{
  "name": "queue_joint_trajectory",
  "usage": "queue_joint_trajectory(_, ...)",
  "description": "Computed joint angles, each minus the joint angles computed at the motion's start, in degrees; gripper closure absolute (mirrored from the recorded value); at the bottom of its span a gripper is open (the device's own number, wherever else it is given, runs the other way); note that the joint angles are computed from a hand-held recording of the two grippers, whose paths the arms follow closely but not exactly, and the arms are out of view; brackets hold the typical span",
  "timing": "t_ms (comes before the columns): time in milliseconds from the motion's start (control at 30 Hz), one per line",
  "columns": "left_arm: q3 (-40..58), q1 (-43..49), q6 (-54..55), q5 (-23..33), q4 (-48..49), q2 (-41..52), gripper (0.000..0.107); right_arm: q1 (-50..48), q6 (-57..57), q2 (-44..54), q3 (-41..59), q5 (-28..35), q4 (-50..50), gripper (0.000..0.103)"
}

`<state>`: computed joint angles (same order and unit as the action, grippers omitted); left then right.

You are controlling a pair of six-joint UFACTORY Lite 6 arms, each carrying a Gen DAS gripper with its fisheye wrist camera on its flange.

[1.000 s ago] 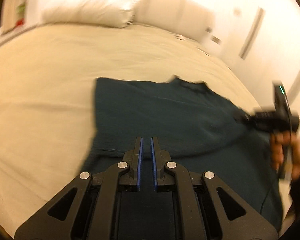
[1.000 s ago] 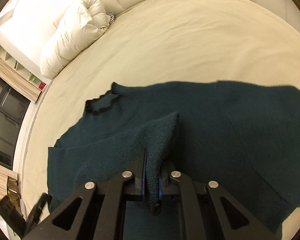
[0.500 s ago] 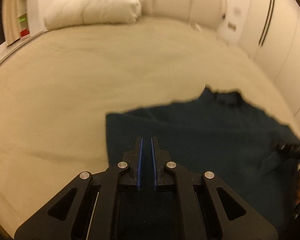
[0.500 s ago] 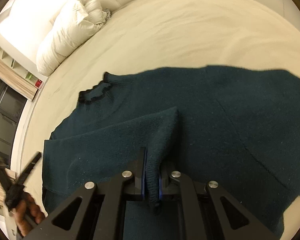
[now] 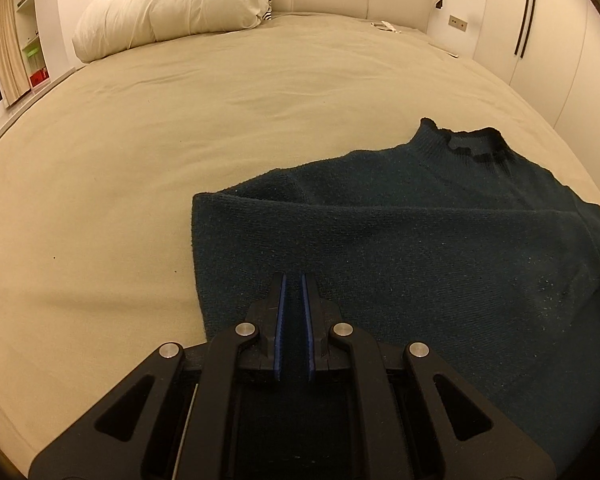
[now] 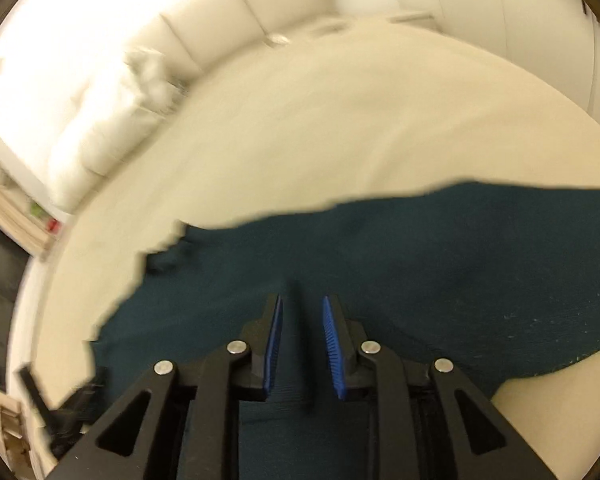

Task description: Fold small clothes

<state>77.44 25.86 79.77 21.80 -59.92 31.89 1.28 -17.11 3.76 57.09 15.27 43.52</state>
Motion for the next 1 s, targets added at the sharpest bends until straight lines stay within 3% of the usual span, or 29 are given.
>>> queue_joint_trajectory(67, -0.8, -0.8, 0.9, -1.6, -0.7, -0.4, 0.100, 2.1, -11.9, -1.4, -0.4, 1.1, 10.9, 0.078)
queue_joint_trajectory(133, -1.7, -1.6, 2.0, -3.2, -1.6, -0.8, 0.100, 3.9, -23.9, 1.3, 1.0, 5.4, 22.5, 0.068)
queue_joint_trajectory(233, -1.8, -1.8, 2.9, -3.2, -2.6, -0.6, 0.100, 4.2, -28.2, 11.2, 5.0, 10.5, 26.6, 0.064)
queue_joint_trajectory(267, -1.4, -2.0, 2.7, -3.0, -2.8, -0.1, 0.100, 3.6, -29.1, 14.0, 5.1, 9.3, 27.3, 0.071)
queue_joint_trajectory(300, -0.8, -1.8, 2.2, -2.2, -2.6, 0.4, 0.100, 1.6, -32.2, 14.8, 4.3, 10.1, 30.5, 0.092)
queue_joint_trajectory(333, -0.1, -1.2, 1.9, -1.1, -2.4, 0.9, 0.100, -1.0, -37.3, 14.7, 2.7, 12.0, 36.0, 0.100)
queue_joint_trajectory(400, 1.2, -0.1, 1.4, 1.0, -2.2, 1.8, 0.100, -8.1, -42.3, 12.9, -1.2, 15.9, 41.9, 0.101)
queue_joint_trajectory(500, 1.5, 0.2, 1.6, 1.3, -2.4, 2.0, 0.100, -18.0, -41.0, 5.7, -5.9, 14.1, 37.2, 0.094)
queue_joint_trajectory(567, 1.4, 0.1, 1.4, 1.0, -2.0, 1.9, 0.100, -26.7, -41.1, 2.0, -7.8, 19.7, 35.3, 0.075)
queue_joint_trajectory(600, 1.5, 0.1, 0.8, 1.1, -1.5, 1.9, 0.100, -32.7, -40.9, -2.1, -10.3, 20.7, 35.0, 0.056)
queue_joint_trajectory(633, 1.8, 0.2, 0.3, 1.3, -0.9, 2.0, 0.100, -38.7, -42.6, -4.1, -11.6, 23.6, 35.1, 0.049)
queue_joint_trajectory(800, 2.2, 0.1, -9.4, 2.7, 7.1, -0.1, 0.099, -67.4, -44.3, 0.6, -6.4, 39.5, 28.7, 0.046)
queue_joint_trajectory(867, 1.0, 1.7, -7.7, 6.9, 3.2, -2.5, 0.099, -74.3, -44.0, 5.4, -1.8, 42.5, 26.1, 0.046)
queue_joint_trajectory(933, -2.9, 2.2, -1.0, 5.6, -3.8, -6.2, 0.099, -79.5, -42.9, 9.9, 2.3, 44.6, 24.3, 0.046)
queue_joint_trajectory(1000, -2.8, 1.8, -1.9, 4.6, -3.3, -5.6, 0.099, -82.5, -41.4, 14.5, 6.2, 45.4, 23.5, 0.046)
